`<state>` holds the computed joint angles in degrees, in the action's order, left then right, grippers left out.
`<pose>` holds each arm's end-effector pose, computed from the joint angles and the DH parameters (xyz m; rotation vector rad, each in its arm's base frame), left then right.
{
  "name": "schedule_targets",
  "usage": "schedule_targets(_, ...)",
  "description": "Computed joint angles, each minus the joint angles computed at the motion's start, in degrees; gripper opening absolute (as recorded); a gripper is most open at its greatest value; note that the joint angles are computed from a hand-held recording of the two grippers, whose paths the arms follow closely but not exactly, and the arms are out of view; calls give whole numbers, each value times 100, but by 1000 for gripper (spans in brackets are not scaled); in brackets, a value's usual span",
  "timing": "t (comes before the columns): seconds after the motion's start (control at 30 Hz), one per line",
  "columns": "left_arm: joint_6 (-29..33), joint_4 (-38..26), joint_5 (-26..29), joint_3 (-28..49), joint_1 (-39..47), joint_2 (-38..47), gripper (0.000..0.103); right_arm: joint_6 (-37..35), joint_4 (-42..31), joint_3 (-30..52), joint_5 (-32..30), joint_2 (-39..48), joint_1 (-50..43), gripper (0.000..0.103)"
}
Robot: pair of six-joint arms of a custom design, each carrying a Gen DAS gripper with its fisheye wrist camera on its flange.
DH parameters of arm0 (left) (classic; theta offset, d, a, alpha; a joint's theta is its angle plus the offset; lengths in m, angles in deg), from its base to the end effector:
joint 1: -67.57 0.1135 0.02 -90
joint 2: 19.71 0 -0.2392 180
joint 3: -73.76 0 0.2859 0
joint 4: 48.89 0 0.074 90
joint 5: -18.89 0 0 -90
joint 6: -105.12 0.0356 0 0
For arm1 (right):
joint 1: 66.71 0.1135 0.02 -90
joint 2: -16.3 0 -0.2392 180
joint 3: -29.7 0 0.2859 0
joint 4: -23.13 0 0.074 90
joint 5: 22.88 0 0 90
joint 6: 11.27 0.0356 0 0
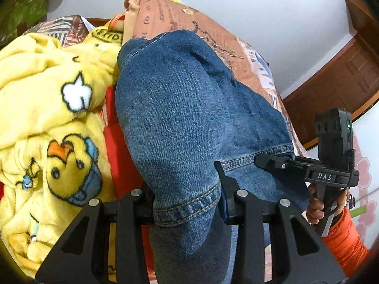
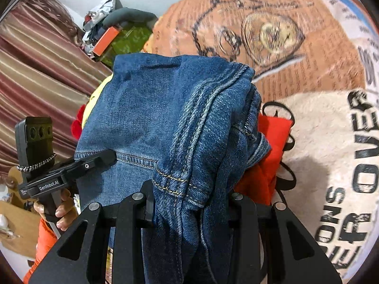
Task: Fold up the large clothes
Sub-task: 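Lower the folded jacket onto the pile and open both tools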
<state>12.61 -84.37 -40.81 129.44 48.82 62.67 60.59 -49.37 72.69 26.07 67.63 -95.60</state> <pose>0.2713 -0.1111 0.1295 0.5493 2.5942 -0.8249 0.1597 -0.0614 0.1592 0.1658 2.5942 0.8090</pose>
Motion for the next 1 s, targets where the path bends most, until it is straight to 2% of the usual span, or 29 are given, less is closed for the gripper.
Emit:
schedule_targets(0.2,-29,665,175,-729,200,-296,48,-54,-40,-133,329,-524,297,32)
schedule_targets(0.37,-107,541,64,-769,273,-360,55,-95,-62,-354,835,-1280,633,39)
schedule_targets(0.5,-9,165,-518,-882,69,-867,58,-249,-382,-343,906,-1538,421,40)
schedule_targets(0.6,-98,-104,-1248,-1095,-190,-1549,64,-294,-391,-305,907,-1439,236,47)
schedule_targets(0.63,-126,-189,-1414,-1184,-260,-1795,64,-392,-540,-278,966,-1536,114,52)
schedule_targets(0.67,-104,-282,-1517,-1231,-291,-1973,64,-292,-521,-273,1063,-1592,179,55)
schedule_targets(0.8,-71,-806,-1776,-1422,-492,-2910,64,-511,-808,-167,970,-1882,50,56)
schedule_targets(0.9,-149,-993,-2126,-1530,-739,-3468,64,-679,-1243,-78,1135,-2955,109,56)
schedule_targets(1.0,-157,-1026,-2659,-1660,-1153,-3883,67,-342,-1342,-41,1603,-3892,734,57)
